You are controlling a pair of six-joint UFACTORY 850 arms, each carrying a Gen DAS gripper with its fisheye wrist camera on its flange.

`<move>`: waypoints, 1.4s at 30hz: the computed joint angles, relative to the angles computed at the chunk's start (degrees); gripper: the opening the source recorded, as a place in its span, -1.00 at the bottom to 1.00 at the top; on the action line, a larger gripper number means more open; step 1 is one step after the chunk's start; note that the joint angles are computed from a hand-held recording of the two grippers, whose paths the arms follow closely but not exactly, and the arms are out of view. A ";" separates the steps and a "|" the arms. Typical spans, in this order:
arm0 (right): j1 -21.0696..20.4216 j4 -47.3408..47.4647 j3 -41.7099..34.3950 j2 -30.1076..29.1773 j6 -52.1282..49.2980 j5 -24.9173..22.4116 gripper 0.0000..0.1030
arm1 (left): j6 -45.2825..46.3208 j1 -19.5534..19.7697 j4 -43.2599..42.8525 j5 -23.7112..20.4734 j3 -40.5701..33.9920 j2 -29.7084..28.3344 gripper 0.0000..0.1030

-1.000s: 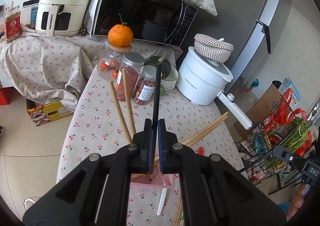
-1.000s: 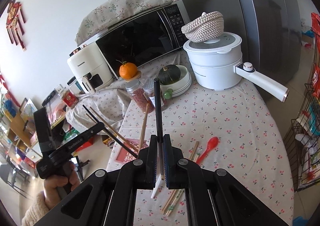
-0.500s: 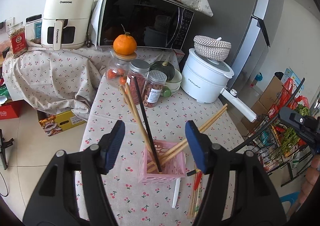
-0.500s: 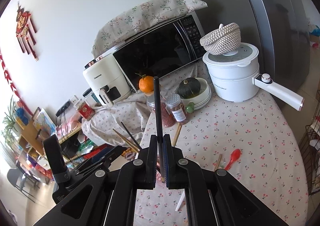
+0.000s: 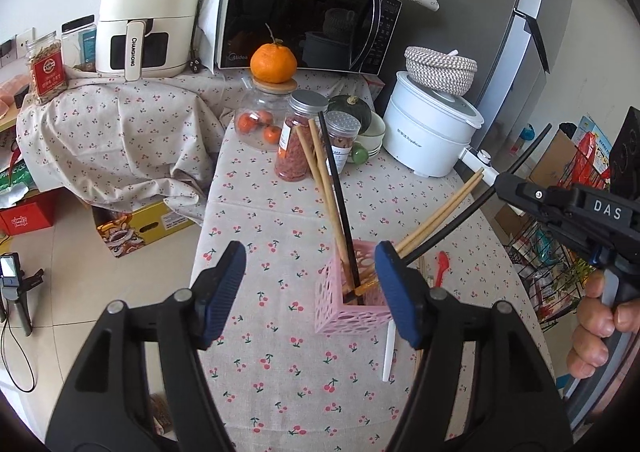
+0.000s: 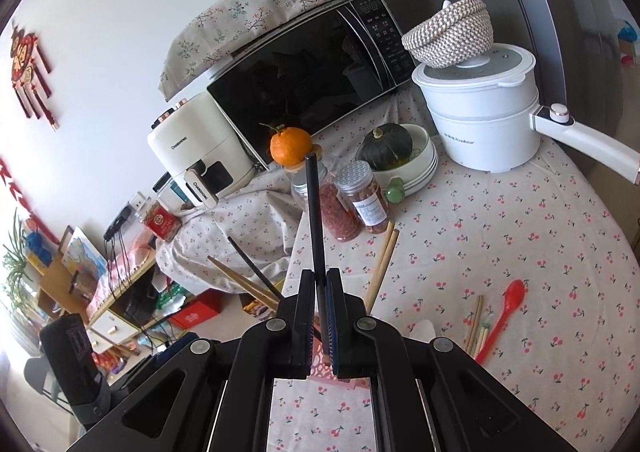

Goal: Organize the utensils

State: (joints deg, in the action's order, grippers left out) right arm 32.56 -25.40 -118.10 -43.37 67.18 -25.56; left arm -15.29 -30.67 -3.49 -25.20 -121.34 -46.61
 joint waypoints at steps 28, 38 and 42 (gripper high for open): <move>-2.88 -8.21 15.32 10.77 13.58 -1.58 0.43 | 9.51 -1.94 -8.37 -9.10 -2.41 -2.30 0.61; -4.17 1.37 17.84 10.37 2.24 -9.16 0.45 | 11.26 -3.64 -7.24 -14.45 -5.79 -5.08 0.61; -4.69 10.41 16.53 7.55 -8.60 -9.21 0.45 | 11.23 -3.87 -6.27 -15.99 -6.80 -5.83 0.61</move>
